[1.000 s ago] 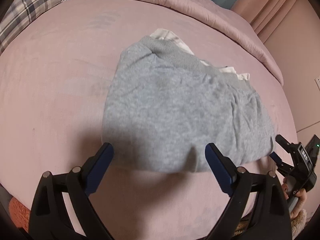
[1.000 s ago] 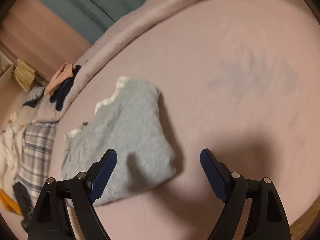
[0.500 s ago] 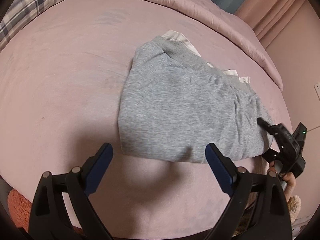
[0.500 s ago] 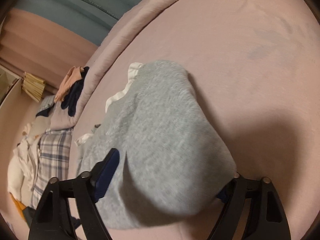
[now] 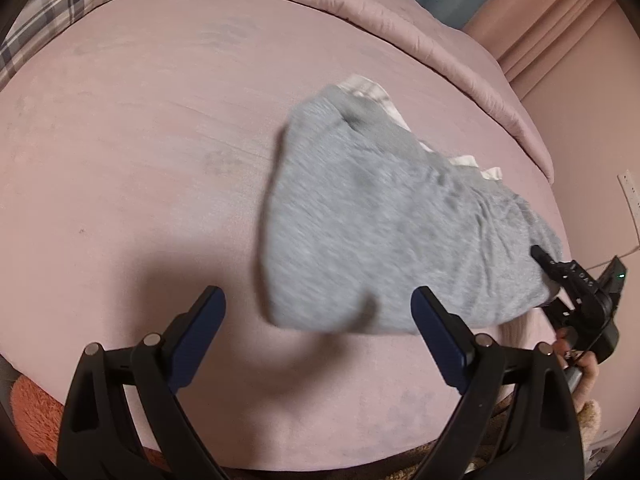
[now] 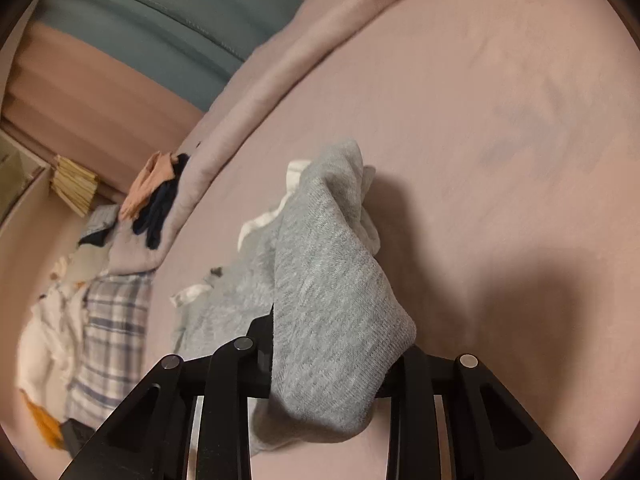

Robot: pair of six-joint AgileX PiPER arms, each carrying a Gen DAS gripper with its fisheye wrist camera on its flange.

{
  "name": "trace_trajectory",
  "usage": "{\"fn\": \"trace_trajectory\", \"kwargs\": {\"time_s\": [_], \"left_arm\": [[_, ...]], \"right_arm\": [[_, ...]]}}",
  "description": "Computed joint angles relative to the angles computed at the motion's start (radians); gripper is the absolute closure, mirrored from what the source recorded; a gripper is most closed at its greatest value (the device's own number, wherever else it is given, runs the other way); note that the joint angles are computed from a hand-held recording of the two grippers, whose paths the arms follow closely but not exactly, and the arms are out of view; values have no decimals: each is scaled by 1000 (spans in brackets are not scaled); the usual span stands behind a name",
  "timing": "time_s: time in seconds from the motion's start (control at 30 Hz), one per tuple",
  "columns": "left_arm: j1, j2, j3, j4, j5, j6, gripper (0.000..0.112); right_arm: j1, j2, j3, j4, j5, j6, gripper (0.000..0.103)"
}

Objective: Fold small clothes
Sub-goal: 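Lift the sweatshirt end with the right gripper and fold it over the bundle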

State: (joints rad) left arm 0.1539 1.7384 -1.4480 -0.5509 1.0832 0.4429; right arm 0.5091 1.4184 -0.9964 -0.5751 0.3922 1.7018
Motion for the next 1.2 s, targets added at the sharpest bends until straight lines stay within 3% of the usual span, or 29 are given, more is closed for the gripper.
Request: {"fn": "trace_trajectory", "kwargs": {"time_s": [0.17,0.3,0.63,0.8,1.03,1.2], "left_arm": [[-4,2,-2,7,7,2,17],[-12,6,-5,25,5,-4,17],[-17,-2,3,38,-4,-24,16],[-8,2,3,41,-4,-30,16],[1,8,-7,50,-11,-47,15],[27,15,-16,47,-8,-53,15]], "right_arm": [[29,-61,-41,-51,207,-15,74],[98,-17,-178,-117,477,-85,74],[254,212,-554,-267,766,-367,74],[317,316,-717,-302,807,-530,74],[361,450,-907,-270,794,-757,74],[361,534,-1015,-150,779,-908,74]]}}
